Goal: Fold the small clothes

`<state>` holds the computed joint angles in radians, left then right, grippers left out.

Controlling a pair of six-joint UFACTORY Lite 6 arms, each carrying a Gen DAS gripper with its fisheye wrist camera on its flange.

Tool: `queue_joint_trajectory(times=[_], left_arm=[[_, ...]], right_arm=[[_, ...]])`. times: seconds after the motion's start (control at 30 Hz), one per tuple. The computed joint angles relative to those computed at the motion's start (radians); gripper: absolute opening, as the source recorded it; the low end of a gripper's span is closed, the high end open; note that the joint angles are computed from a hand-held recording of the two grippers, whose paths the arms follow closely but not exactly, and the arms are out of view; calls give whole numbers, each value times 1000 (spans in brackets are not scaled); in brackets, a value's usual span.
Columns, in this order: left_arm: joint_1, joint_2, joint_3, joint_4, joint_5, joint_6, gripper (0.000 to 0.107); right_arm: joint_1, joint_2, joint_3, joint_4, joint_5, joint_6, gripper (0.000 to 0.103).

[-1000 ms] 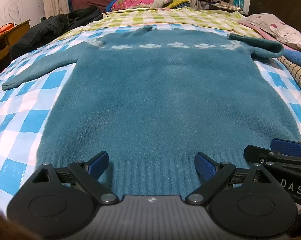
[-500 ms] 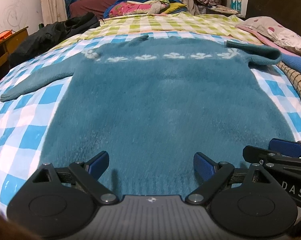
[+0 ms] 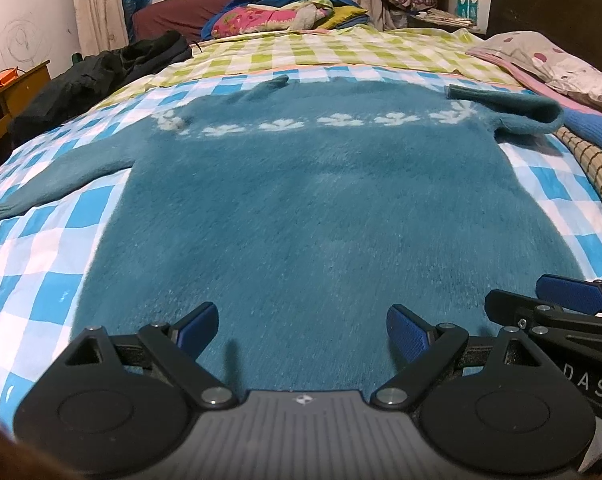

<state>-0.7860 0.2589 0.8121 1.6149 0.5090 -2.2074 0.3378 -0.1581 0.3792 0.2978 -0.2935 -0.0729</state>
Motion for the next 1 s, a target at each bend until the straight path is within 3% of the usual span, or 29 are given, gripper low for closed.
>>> queue_joint_trajectory(times=[0.37, 0.73, 0.9, 1.0], left_arm=[[37, 83, 107, -30, -36, 72, 95], [94, 235, 343, -51, -105, 210, 95], [113, 371, 561, -150, -125, 372, 95], [127, 471, 720, -235, -130, 492, 95]], right_arm=[[-64, 80, 66, -198, -5, 156, 44], [-244, 243, 235, -606, -35, 444, 41], [-333, 337, 365, -646, -46, 401, 39], [-367, 435, 496, -520, -45, 208, 39]])
